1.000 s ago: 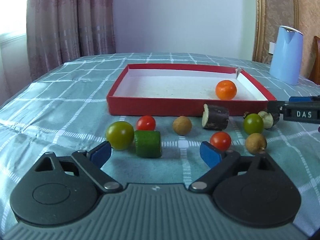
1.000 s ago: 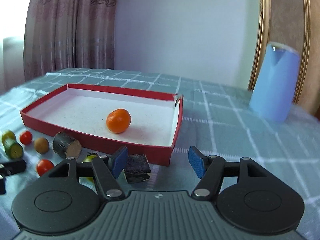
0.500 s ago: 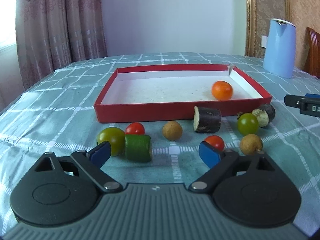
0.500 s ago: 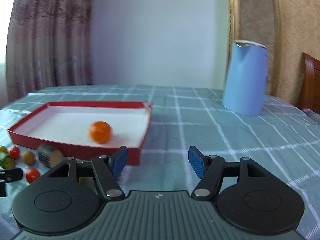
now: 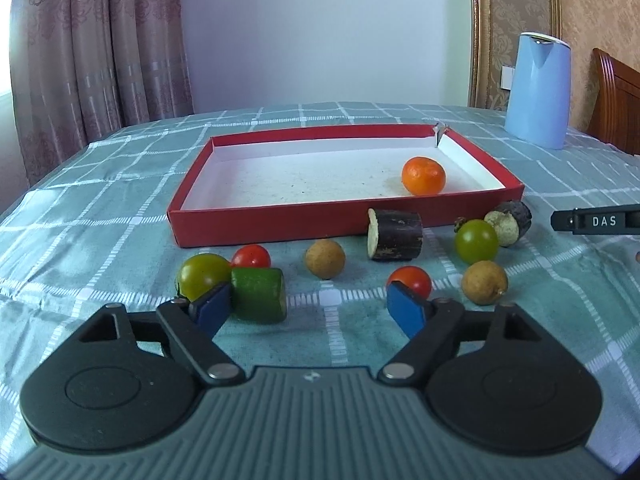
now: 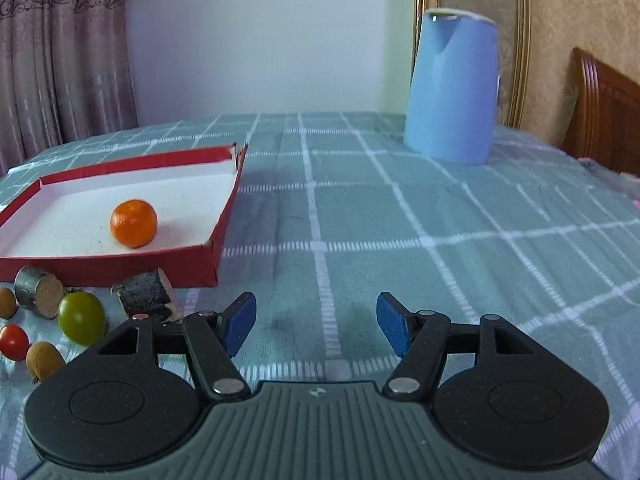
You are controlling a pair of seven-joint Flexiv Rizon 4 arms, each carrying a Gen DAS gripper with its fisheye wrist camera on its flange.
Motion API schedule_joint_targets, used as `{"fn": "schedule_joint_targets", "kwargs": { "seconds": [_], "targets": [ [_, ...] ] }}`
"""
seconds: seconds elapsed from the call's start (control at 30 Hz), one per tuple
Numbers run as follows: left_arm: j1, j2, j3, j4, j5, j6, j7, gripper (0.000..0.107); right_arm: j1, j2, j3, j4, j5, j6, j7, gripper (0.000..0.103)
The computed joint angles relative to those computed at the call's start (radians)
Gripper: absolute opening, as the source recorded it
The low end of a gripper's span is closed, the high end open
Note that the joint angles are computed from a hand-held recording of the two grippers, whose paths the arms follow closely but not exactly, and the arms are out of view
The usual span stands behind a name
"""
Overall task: Organize fruits
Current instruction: 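Move the left gripper to the green cucumber slice and close on it, then carry the cucumber slice into the red tray and open the left gripper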
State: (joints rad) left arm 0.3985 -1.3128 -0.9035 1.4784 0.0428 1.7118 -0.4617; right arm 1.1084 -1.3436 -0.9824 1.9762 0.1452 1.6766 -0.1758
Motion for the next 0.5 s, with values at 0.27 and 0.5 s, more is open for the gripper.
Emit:
{"fn": "schedule_joint_targets", "kwargs": {
  "seconds": [0.27,0.5],
  "targets": [
    [-0.037,0.008,0.054,-0.036,0.022,0.04,-0.048,0.053,-0.013,0.013,0.011,-0.007,-0.009,-0.004,-0.01,0.066],
    [-0.062,0.022,0.092,-0.061,-0.008,0.032,-0.077,0.037,-0.032,0.036,0.029,-0.019,-0.034,-0.027,-0.024,0.07]
  ]
}}
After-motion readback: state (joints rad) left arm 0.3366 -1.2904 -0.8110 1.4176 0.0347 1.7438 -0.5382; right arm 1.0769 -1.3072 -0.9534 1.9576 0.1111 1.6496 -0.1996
